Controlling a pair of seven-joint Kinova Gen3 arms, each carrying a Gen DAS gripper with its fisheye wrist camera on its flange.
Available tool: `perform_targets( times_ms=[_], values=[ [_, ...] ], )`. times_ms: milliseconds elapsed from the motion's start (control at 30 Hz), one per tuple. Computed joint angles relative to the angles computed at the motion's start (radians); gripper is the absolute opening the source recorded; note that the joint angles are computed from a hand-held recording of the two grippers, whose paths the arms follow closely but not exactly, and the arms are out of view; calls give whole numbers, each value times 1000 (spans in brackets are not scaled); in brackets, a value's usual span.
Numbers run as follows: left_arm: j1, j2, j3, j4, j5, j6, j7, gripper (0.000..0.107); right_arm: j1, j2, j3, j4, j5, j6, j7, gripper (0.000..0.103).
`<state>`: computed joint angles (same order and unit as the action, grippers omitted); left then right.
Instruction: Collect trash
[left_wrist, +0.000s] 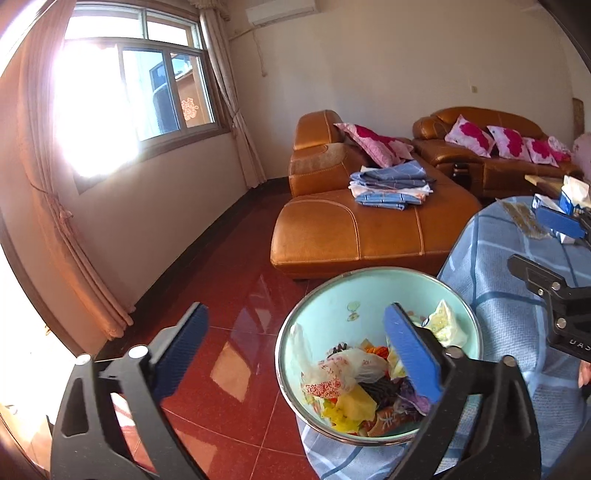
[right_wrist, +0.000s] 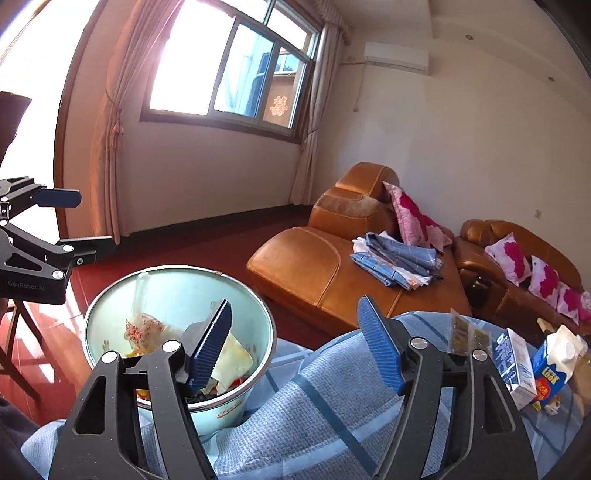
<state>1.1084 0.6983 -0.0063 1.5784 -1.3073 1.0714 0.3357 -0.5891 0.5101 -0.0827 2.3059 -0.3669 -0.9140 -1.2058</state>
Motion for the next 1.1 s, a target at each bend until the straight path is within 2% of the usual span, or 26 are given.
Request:
perform_targets(
  times_ms=[100, 233, 1100],
  values=[
    [10, -22, 0, 33, -36, -20, 59, 97, -8, 9, -5, 30, -41, -84, -36, 74],
    [14, -24, 12, 37, -55, -8, 78, 97, -1, 10, -9, 44, -56, -112, -73, 75],
    [-21, -44, 38, 61, -91, 1, 118, 97, -16, 16, -2, 22, -77, -100, -53, 78]
  ],
)
